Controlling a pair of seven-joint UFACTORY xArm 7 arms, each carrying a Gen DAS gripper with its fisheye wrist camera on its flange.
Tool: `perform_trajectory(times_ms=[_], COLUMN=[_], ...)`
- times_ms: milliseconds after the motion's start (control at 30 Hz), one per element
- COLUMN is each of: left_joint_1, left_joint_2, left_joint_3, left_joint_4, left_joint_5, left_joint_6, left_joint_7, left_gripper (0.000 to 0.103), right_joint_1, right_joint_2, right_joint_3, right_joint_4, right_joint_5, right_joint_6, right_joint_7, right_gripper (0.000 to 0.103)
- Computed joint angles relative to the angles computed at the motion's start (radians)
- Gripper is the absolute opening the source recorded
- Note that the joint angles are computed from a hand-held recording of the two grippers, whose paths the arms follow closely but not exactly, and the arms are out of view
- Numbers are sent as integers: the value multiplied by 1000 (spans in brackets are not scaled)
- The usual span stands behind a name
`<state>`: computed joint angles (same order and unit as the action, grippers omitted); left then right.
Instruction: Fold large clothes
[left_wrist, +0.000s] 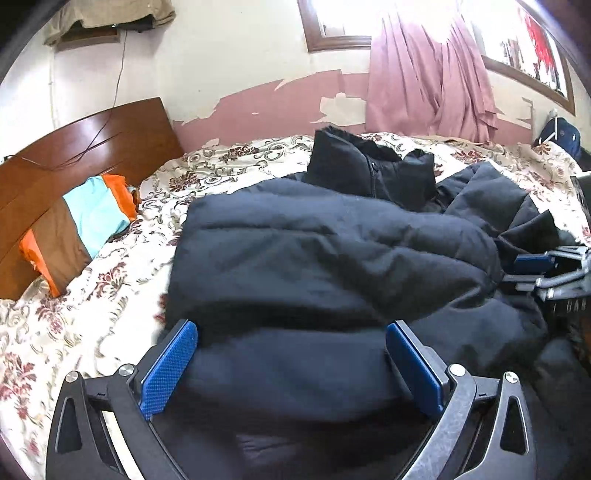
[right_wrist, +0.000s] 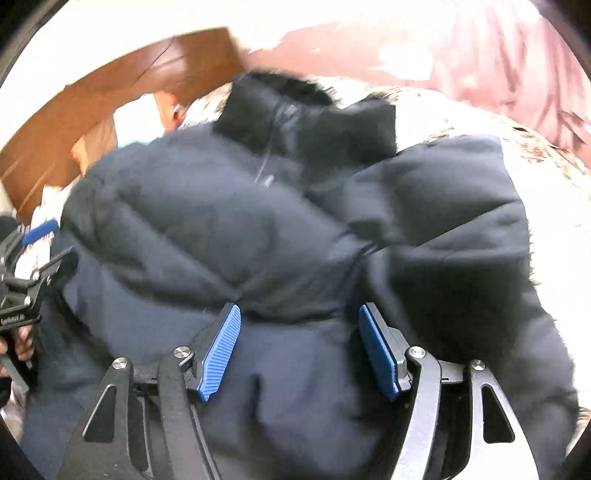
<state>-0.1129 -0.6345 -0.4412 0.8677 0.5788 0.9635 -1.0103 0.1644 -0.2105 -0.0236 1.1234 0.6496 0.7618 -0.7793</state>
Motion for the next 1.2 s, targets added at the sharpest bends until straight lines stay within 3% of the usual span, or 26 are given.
perform_trajectory(times_ms=[67, 100, 267, 367, 500, 600, 667, 767, 833, 967, 1100, 1200], left_joint_1=[-8, -4, 75, 142, 147, 121, 105, 84, 68, 24, -17, -48], left_joint_2=[-15, -16, 84, 209, 359, 444, 470, 521, 579, 728, 757, 731], left_joint_3=[38, 54, 91, 66, 42, 30, 44, 87, 120, 171, 235, 284], left_joint_4=[10, 17, 104, 216, 358, 422, 426, 461, 519, 694, 720, 672], left_joint_5=[-25, -38, -37, 55, 174, 287, 373, 428, 399, 335, 365, 453], left_joint_6=[-8, -20, -91, -92, -14, 33, -18, -110, -126, 2, 0, -66], left_joint_7=[25, 28, 12, -44, -102, -91, -108, -171, -173, -187, -298, -403], left_gripper=[103, 103, 103, 103, 103, 103, 103, 103, 103, 103, 103, 103], right_joint_1=[-2, 0, -14, -29, -86, -168, -187, -156, -114, -136, -165, -127], right_joint_2=[18, 40, 229, 347, 461, 531, 569, 606, 633, 659, 706, 796], right_joint_3=[-1, 1, 33, 81, 196, 281, 304, 286, 270, 307, 329, 300], right_joint_4=[35, 64, 291, 394, 440, 506, 551, 584, 605, 637, 714, 840], right_joint_5=[41, 62, 193, 200, 403, 647, 784, 757, 653, 618, 641, 489], right_joint_6=[-75, -113, -144, -218, -409, -367, -332, -305, -338, -334, -284, -237], right_joint_7=[26, 43, 172, 243, 3, -183, -302, -313, -275, -268, -231, -71], right_gripper=[79, 82, 82, 82, 82, 82, 83, 83, 83, 82, 81, 59])
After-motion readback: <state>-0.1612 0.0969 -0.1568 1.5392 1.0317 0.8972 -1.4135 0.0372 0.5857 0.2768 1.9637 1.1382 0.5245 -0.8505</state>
